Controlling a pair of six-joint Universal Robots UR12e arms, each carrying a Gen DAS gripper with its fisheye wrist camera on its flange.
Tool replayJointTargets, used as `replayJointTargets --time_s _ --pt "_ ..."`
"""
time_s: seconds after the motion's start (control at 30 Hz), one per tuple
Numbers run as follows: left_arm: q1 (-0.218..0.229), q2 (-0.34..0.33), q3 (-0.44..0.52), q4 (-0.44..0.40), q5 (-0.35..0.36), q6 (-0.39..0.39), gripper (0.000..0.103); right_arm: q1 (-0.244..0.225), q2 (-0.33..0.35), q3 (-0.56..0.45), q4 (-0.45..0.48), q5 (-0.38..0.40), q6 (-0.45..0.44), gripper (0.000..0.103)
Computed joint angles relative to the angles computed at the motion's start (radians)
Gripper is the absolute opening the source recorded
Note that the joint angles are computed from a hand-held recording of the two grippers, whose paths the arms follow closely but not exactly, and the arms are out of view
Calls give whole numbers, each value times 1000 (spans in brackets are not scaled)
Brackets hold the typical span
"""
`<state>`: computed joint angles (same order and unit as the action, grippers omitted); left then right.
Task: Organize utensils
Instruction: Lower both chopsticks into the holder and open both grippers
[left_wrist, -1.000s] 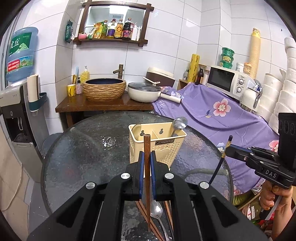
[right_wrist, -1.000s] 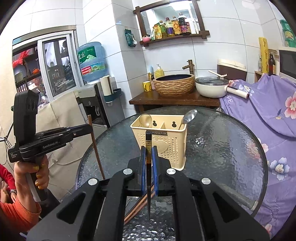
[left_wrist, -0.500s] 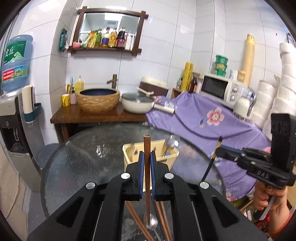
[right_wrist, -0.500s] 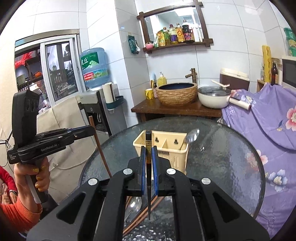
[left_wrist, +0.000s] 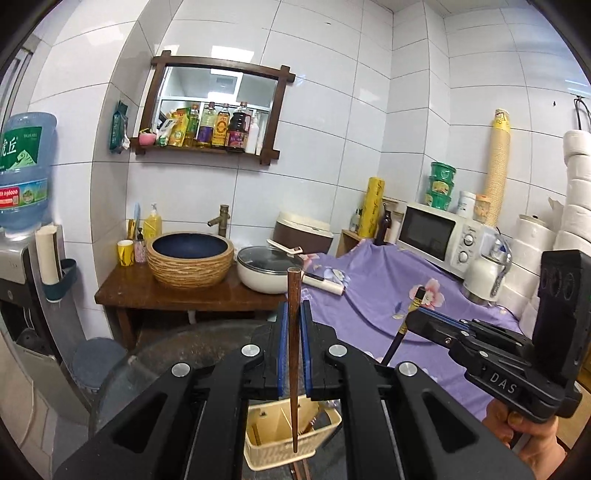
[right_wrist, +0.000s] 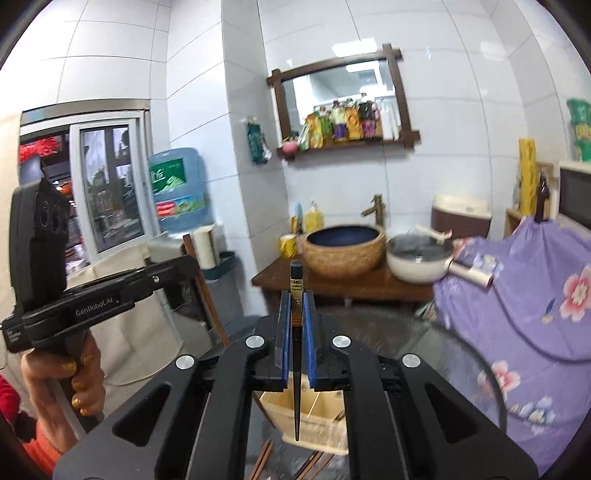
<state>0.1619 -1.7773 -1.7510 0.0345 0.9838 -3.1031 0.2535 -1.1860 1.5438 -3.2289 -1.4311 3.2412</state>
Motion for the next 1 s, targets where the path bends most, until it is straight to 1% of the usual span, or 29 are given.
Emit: replayJointTargets --time_s 0.13,0.2,0.3,0.4,0.63,0.9,1.0 --pt "-23 -40 42 6 64 -13 7 7 37 -49 2 -53 -7 7" --pt "-29 -58 56 1 81 -17 7 11 57 -68 8 -75 -12 7" --pt "-41 -84 56 -6 107 -18 7 12 86 -81 25 -88 -2 7" --pt "-50 -108 56 -28 130 -2 7 11 109 -83 47 -90 14 7" --pt "-54 -146 53 -77 146 6 7 8 135 -73 88 -87 36 8" --pt "-58 -169 51 -113 164 20 7 0 156 -81 125 -80 70 8" --pt "-62 -177 53 -130 170 21 3 -1 160 -82 118 -90 77 8"
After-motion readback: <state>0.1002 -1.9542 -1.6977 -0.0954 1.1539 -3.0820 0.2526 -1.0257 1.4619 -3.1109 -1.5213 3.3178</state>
